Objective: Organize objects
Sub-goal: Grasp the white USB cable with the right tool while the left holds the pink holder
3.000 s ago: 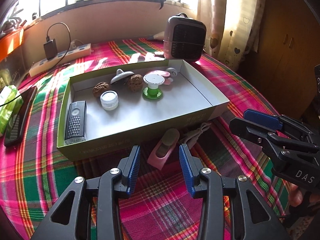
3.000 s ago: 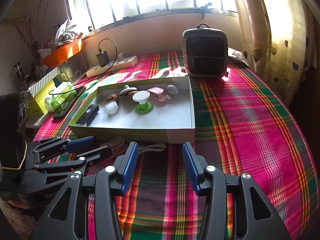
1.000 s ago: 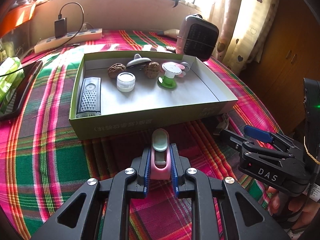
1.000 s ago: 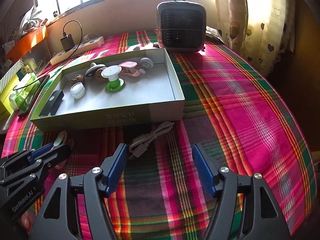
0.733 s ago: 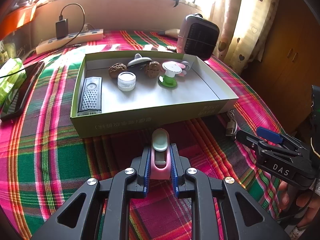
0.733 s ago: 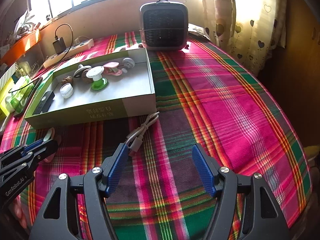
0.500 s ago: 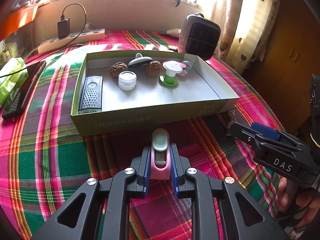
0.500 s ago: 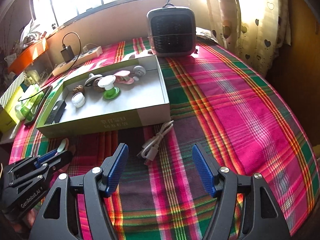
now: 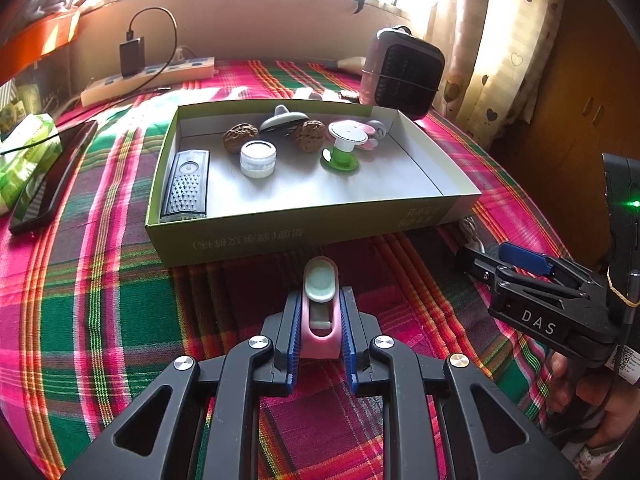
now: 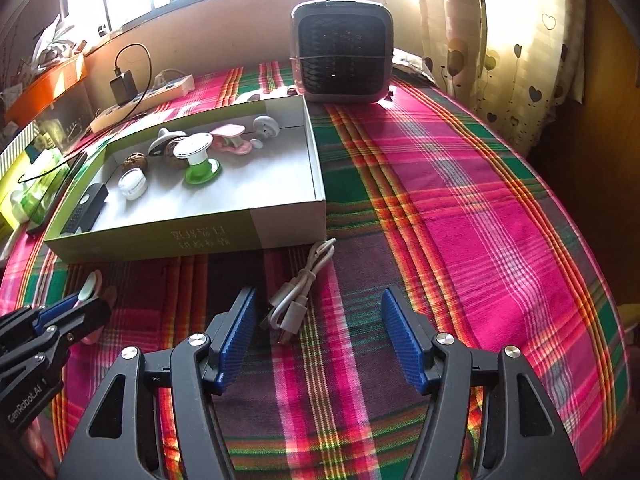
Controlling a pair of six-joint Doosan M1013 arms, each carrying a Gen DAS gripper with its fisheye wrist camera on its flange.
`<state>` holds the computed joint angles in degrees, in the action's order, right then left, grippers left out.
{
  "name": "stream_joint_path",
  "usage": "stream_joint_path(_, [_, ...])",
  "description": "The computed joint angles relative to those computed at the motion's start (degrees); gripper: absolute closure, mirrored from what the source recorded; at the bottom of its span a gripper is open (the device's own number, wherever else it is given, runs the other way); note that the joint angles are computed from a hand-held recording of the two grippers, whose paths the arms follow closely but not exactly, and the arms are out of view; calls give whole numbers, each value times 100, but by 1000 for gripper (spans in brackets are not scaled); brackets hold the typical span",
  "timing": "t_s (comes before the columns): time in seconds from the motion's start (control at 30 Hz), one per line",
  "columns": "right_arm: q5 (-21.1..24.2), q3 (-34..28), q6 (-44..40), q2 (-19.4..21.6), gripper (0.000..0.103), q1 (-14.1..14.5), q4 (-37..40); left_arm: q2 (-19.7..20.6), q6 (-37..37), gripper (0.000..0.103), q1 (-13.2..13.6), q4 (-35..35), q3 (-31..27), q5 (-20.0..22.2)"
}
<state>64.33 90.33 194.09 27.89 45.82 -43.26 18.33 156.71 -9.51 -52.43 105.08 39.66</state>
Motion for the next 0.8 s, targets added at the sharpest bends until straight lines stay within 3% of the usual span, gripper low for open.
stream_joint_path(0.23, [198,109,-56,-71,42,54,12,-19,-79,87,11,68,17,-18])
stream_joint_path(0.5, [-226,221,-191,-135,55,-13,-105,-41,-183,83,-12,180,37,-129])
stream_joint_path(0.8, [-543,314,-301,-188,82,-19,-247,-125,-291,84,-20,345,124,-358])
